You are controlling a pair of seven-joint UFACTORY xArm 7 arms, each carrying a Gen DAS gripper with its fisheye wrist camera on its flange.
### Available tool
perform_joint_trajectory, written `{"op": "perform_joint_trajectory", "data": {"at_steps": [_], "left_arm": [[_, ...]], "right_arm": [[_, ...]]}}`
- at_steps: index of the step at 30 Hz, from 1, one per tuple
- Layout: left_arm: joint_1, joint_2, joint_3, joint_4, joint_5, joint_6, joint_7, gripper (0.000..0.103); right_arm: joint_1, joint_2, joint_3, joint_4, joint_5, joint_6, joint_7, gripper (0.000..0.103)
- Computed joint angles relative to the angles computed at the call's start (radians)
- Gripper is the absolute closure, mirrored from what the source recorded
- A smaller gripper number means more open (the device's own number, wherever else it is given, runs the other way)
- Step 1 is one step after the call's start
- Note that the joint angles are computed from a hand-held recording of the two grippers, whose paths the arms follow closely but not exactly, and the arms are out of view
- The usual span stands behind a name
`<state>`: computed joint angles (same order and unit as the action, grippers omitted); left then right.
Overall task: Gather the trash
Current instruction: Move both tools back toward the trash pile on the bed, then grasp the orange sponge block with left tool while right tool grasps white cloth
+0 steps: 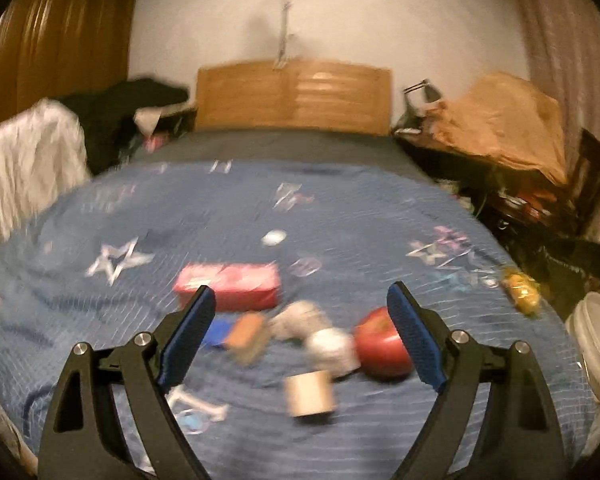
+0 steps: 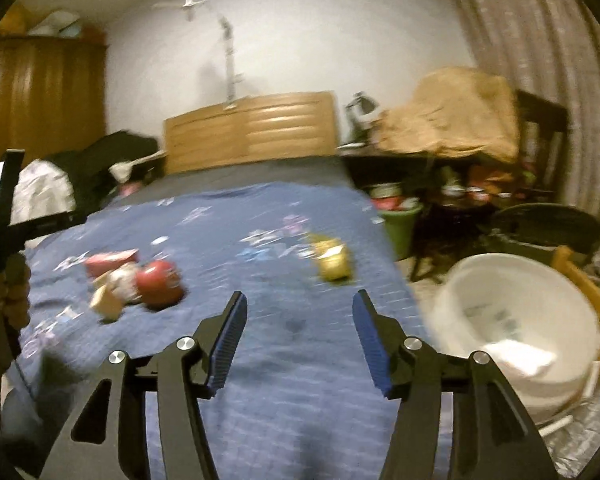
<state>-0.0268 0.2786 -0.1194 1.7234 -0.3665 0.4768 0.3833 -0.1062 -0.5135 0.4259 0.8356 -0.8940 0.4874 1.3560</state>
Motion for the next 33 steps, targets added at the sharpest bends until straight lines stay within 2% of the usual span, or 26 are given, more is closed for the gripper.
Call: {"op": "perform_joint_trajectory", "data": {"at_steps": [3, 6, 8, 9, 11, 16, 18, 19, 22, 25, 28, 30, 31, 33], "left_arm": [[0.068, 0.1, -0.005, 0.143, -0.054, 0.161, 0.042, 0.019], [0.119, 0.168, -0.025, 0.219, -0.097, 0.259, 0.114, 0.029], [0.13, 0.21, -0.034, 0.262, -0.115, 0.307, 0.132, 0.041], [0.148, 0.228, -0.044, 0.279, -0.135, 0.341, 0.155, 0.043], [0.138, 0.272, -0.038, 0.325, -0.124, 0.377, 0.153, 0.049], [0.103, 0.414, -0.031, 0.501, -0.059, 0.449, 0.108, 0.05], [0.092, 0.489, -0.032, 0.614, -0.03, 0.523, 0.076, 0.075], [0.1, 0.5, -0.045, 0.629, -0.035, 0.538, 0.077, 0.078], [0.142, 0.414, -0.08, 0.479, -0.102, 0.442, 0.141, 0.079], [0.196, 0.273, -0.1, 0.264, -0.218, 0.296, 0.214, 0.079], [0.218, 0.193, -0.089, 0.139, -0.302, 0.204, 0.246, 0.079], [0.208, 0.179, -0.07, 0.102, -0.32, 0.165, 0.24, 0.079], [0.197, 0.188, -0.059, 0.108, -0.311, 0.157, 0.223, 0.079], [0.191, 0.207, -0.046, 0.127, -0.299, 0.167, 0.185, 0.079]], "right_arm": [[0.028, 0.122, 0.018, 0.085, 0.004, -0.014, -0.025, 0.043], [0.095, 0.256, -0.005, 0.181, 0.028, -0.015, -0.09, 0.042], [0.124, 0.319, -0.012, 0.232, 0.016, -0.011, -0.097, 0.042], [0.143, 0.366, -0.013, 0.274, 0.015, -0.005, -0.111, 0.042], [0.169, 0.414, -0.036, 0.315, 0.015, -0.01, -0.137, 0.042], [0.234, 0.537, -0.087, 0.446, 0.036, 0.003, -0.205, 0.042], [0.251, 0.56, -0.114, 0.476, 0.081, -0.014, -0.247, 0.042], [0.255, 0.565, -0.128, 0.483, 0.119, -0.032, -0.283, 0.042], [0.274, 0.627, -0.157, 0.554, 0.225, -0.065, -0.408, 0.042], [0.288, 0.702, -0.165, 0.645, 0.337, -0.072, -0.551, 0.043], [0.295, 0.813, -0.144, 0.789, 0.465, -0.032, -0.73, 0.051], [0.308, 0.917, -0.125, 0.935, 0.531, 0.032, -0.847, 0.057], [0.306, 0.958, -0.105, 0.994, 0.531, 0.065, -0.872, 0.058], [0.354, 1.066, -0.13, 1.164, 0.582, 0.158, -0.96, 0.059]]}}
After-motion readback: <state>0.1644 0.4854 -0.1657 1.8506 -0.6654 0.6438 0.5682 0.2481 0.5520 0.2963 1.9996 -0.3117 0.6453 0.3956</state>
